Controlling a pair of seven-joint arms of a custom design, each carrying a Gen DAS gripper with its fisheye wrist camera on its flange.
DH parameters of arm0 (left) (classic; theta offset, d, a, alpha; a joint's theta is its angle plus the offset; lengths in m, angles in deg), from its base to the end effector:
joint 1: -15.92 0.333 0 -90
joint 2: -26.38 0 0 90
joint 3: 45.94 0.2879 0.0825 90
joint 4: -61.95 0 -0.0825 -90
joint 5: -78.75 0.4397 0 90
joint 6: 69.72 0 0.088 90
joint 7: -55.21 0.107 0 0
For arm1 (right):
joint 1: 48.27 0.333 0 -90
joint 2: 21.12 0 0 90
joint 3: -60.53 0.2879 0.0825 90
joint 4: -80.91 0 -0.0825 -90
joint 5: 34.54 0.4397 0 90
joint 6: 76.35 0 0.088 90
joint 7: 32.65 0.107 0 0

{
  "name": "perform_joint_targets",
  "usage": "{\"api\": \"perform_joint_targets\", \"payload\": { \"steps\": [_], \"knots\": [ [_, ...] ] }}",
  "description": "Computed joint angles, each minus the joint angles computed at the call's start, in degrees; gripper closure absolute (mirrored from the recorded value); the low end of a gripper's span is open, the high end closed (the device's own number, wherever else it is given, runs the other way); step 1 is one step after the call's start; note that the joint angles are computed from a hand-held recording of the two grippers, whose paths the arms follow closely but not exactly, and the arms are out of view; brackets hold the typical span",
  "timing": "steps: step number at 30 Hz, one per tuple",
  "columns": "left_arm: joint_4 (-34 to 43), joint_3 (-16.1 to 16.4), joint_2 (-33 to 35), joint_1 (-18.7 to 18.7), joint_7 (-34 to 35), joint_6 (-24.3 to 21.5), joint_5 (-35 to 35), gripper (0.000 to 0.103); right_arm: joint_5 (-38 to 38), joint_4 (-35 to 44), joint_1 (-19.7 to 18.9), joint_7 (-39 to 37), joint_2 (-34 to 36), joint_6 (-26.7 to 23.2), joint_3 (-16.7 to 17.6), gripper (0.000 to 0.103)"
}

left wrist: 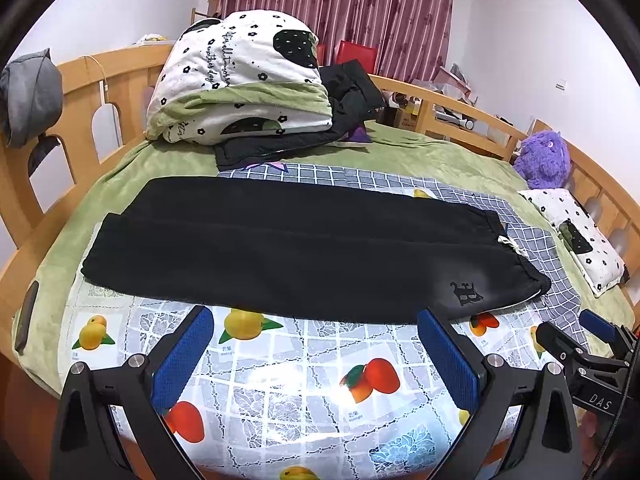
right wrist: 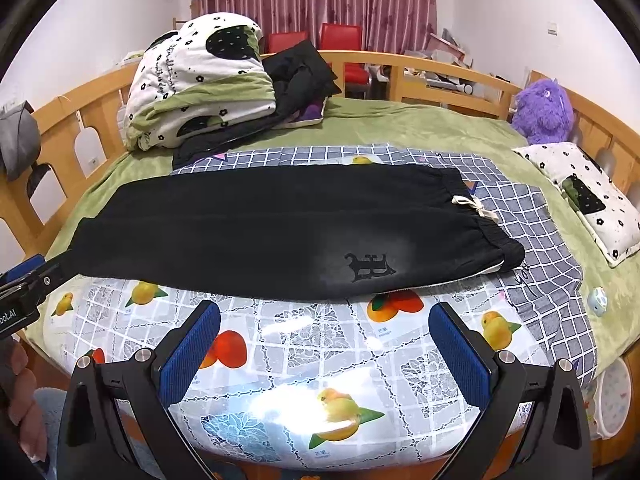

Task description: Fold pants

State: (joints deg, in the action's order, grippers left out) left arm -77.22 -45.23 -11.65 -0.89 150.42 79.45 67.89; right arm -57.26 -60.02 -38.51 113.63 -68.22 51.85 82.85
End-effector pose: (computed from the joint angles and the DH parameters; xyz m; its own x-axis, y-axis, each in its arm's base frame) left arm 0.4561 -0.1267 0.6000 -0.3008 -0.9454 0.1255 -0.6614 0.1120 -0.7416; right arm 0.3654 0.2400 0.5824 -0.2970 -0.9548 0.0156 -0.6439 0.1881 -0.7416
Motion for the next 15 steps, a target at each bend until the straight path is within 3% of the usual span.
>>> {"api": "perform_joint_targets", "payload": {
  "steps": [15],
  "knots": [
    [0.10,-0.02,-0.11,-0.04,0.16,-0.41,-0.28,0.000,-0.22,0.04,-0.14,-0.05,0.05,0.14,-0.01,0.001]
  ]
}}
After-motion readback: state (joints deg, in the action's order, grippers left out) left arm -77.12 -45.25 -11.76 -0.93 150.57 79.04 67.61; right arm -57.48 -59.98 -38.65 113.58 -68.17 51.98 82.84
